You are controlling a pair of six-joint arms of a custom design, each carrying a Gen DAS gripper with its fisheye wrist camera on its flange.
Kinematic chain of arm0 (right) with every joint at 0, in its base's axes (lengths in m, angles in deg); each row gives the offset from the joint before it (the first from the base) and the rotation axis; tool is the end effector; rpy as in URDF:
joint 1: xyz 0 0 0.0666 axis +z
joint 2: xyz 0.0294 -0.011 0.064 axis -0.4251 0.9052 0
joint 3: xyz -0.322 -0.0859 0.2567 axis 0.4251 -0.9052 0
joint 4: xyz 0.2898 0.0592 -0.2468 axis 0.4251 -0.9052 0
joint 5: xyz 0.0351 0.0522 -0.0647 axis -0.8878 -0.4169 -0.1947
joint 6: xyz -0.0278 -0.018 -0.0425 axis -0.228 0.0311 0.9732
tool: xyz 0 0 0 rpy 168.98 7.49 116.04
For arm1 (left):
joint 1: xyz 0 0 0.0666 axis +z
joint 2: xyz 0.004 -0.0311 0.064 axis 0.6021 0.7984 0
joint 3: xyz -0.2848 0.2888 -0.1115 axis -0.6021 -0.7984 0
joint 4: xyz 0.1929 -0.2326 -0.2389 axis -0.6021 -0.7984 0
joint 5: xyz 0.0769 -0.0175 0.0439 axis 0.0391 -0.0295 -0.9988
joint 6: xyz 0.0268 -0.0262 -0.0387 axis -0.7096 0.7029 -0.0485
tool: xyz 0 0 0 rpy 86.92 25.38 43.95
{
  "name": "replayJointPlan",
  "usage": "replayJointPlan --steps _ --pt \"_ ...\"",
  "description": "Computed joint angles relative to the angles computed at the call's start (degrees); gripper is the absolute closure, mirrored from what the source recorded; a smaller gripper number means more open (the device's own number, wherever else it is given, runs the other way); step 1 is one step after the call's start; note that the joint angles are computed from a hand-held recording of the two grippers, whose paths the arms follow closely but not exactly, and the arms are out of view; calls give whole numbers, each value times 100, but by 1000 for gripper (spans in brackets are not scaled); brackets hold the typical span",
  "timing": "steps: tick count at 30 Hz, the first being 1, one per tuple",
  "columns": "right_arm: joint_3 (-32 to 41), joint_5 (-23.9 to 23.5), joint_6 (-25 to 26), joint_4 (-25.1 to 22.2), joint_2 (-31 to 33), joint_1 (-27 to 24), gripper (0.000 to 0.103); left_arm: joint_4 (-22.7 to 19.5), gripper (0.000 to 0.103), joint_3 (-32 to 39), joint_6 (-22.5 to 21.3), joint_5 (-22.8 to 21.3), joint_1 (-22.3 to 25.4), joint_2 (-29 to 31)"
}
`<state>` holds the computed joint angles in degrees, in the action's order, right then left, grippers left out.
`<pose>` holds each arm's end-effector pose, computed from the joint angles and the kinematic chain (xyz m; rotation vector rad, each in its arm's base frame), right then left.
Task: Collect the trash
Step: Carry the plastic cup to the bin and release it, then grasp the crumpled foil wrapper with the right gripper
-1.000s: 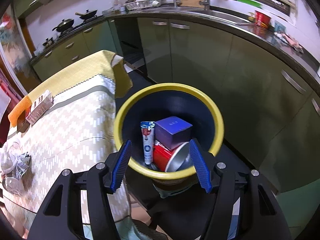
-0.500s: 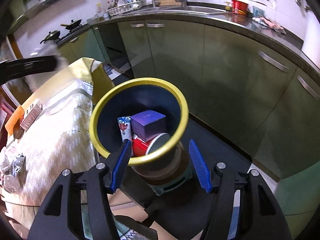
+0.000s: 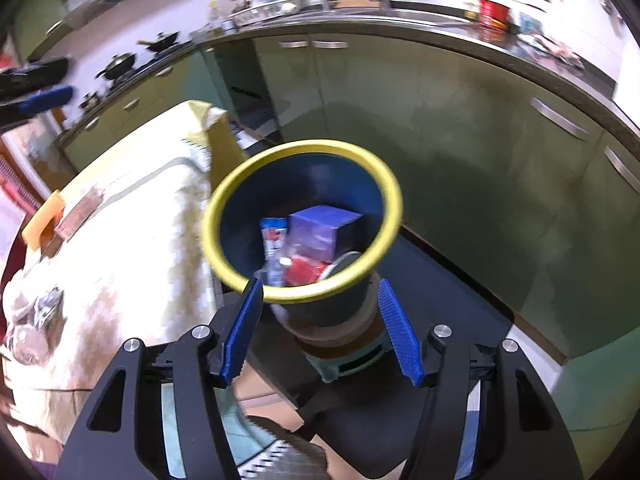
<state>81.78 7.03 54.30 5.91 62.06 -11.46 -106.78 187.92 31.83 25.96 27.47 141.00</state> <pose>0.5015 0.1126 0.3184 0.5207 2.4034 0.0461 0.6822 -0.1353 0.4344 1.0642 2.1745 -0.5738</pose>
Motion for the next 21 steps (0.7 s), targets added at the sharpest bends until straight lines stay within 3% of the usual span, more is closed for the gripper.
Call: replayJointPlan --steps 6,13,17,21 --pt "470 -103 340 -50 281 437 43 947 17 -1123 286 234 1047 -889" --pt "1223 -716 931 27 722 1102 43 2134 14 -2267 783 -160 2023 -1447" --pt "1837 -1245 1325 -82 1139 1432 51 2112 14 -2406 917 -47 2333 -1425" --pt "2486 -1707 1558 -367 1599 1543 51 2170 14 -2505 921 -4 2524 -1450"
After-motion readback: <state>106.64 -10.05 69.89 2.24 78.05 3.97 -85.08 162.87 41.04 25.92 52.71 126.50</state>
